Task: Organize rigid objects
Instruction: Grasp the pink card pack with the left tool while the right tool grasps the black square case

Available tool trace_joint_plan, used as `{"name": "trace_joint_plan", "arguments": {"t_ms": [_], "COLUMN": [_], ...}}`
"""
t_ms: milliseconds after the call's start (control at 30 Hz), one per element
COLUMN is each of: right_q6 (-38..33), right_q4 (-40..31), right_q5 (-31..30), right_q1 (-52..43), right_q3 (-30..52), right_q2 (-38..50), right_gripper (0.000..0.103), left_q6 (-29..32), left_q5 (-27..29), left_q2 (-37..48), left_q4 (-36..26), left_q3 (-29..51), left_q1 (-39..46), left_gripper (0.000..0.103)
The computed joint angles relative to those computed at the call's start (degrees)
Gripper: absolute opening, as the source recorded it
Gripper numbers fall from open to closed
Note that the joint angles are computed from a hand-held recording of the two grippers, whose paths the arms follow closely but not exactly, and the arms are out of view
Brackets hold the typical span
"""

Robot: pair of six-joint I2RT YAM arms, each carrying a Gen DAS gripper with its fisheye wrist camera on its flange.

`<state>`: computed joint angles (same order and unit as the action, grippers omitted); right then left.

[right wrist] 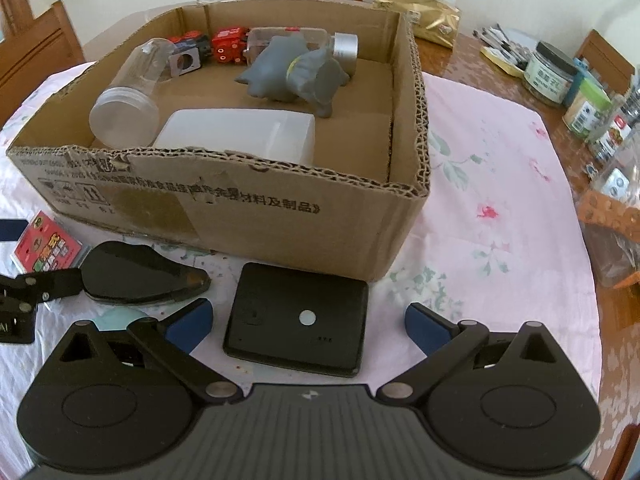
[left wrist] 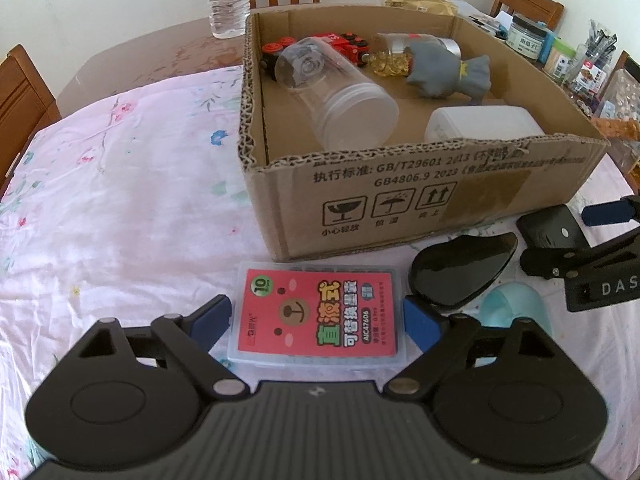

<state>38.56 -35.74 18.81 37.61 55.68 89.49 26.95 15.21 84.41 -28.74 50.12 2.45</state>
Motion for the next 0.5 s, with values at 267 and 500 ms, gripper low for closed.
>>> {"name": "trace_joint_plan", "arguments": {"t_ms": [267, 500], "right_q6": [1.35, 2.21], "right_q4": [-1.92, -2.64], "right_q5": [0.41, 1.25], "right_q1": [1.61, 2.24], "right_q3": [2.16, 1.12], "right_q2": [0.61, -1.2], "right_gripper": [0.086, 0.075], "left_q6": [-0.14, 1.05], "left_q5": [-0.13, 0.1], "left_q2": [0.06, 0.29], "left_q4": [0.0, 0.78], "left_q3": [0.1, -0.15], "left_q1": [-0.21, -0.09], "left_gripper": [0.091, 0.093]}}
